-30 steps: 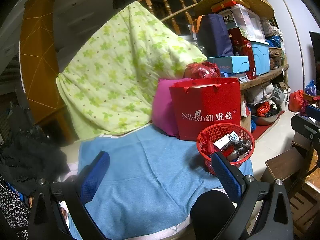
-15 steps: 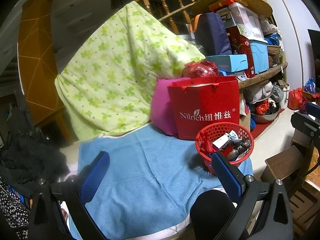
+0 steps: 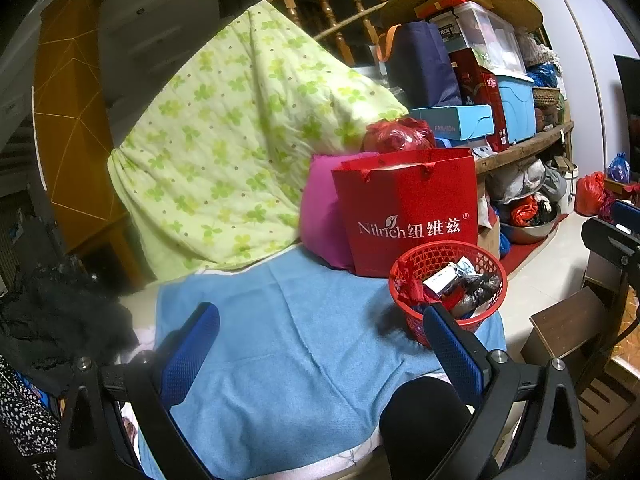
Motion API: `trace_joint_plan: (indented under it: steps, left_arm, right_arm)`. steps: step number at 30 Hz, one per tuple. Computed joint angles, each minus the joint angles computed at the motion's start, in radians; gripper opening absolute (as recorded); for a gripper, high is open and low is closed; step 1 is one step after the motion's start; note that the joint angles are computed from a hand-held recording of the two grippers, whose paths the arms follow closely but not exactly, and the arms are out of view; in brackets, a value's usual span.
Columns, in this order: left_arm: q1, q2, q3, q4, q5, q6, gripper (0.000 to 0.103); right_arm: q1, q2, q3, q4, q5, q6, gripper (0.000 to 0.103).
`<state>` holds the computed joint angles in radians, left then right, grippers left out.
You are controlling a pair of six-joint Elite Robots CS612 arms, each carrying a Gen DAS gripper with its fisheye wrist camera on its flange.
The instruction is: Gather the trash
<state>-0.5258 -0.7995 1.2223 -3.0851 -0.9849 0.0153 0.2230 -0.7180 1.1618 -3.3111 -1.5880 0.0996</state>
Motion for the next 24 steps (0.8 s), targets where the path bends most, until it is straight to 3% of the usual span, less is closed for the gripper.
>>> trace_joint_plan:
  steps: [24]
  left_arm:
    - [0.001,0.002,0.004,0.019,-0.012,0.003,0.101]
  right_arm:
    - [-0.005,0.001,0.002,0.002,0.002,0.003,0.077]
